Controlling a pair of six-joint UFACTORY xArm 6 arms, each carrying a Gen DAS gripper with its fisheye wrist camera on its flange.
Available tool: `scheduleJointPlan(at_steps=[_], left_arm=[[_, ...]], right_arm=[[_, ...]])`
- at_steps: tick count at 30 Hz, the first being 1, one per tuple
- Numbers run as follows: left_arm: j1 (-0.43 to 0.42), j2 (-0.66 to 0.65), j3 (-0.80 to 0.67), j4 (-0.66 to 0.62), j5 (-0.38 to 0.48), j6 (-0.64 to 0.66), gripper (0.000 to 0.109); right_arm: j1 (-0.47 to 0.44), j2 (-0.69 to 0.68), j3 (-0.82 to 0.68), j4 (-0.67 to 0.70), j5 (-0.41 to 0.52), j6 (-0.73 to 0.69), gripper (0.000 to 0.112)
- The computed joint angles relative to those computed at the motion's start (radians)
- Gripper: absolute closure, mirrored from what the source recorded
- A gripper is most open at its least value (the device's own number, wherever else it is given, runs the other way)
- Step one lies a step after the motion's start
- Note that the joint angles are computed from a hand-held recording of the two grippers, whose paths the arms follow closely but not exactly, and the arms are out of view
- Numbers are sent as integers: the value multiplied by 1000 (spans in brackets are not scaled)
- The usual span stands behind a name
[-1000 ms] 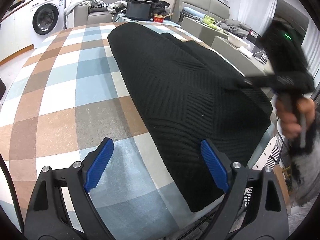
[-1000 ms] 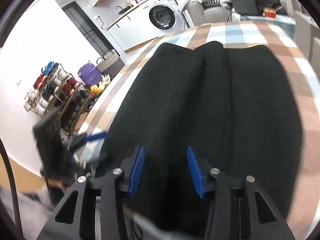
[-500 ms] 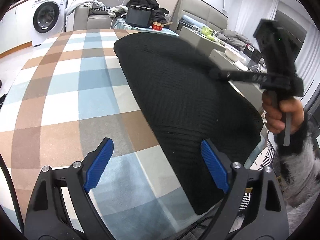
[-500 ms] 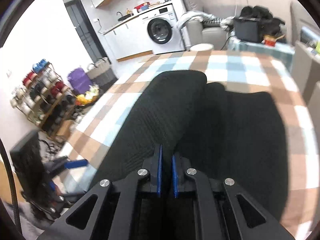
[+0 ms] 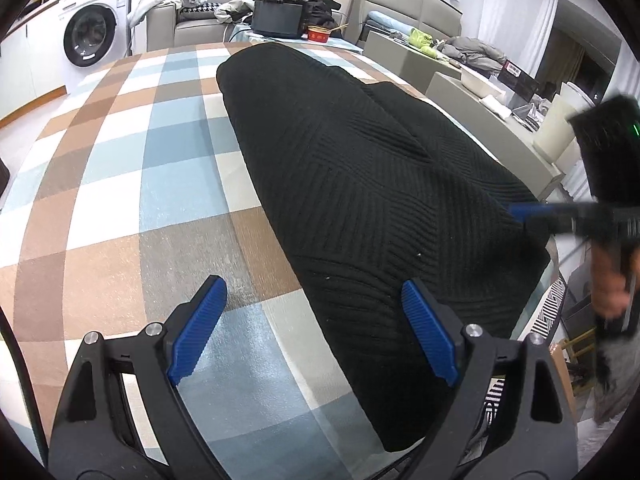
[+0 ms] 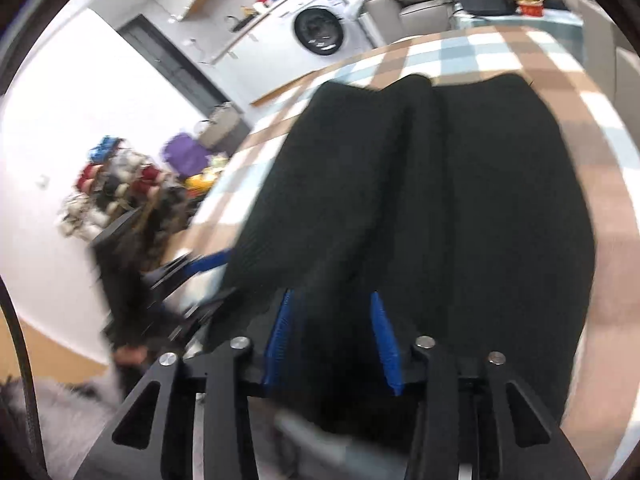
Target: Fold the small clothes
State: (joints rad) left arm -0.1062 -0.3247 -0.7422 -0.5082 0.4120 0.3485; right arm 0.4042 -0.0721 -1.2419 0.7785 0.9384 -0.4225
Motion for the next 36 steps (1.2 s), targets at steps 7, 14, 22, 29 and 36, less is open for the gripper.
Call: scheduleJointPlan(at_steps=[7, 14, 22, 29, 36], left_arm=[[2, -8, 6, 15, -15, -7, 21], [3, -20, 12, 26, -9, -17, 21], [9, -14, 5, -11, -2, 7, 21], [10, 23, -30, -41, 9, 30, 21], [24, 45, -57, -99, 42, 80, 21]], right_arm=[[52, -80, 95, -126, -50, -18, 107], [15, -68, 48, -227, 68, 72, 97], [-54, 64, -54, -57, -69, 6, 54], [-109, 327, -322, 46, 84, 4, 54], [-82, 440, -499, -16, 172, 29, 53]])
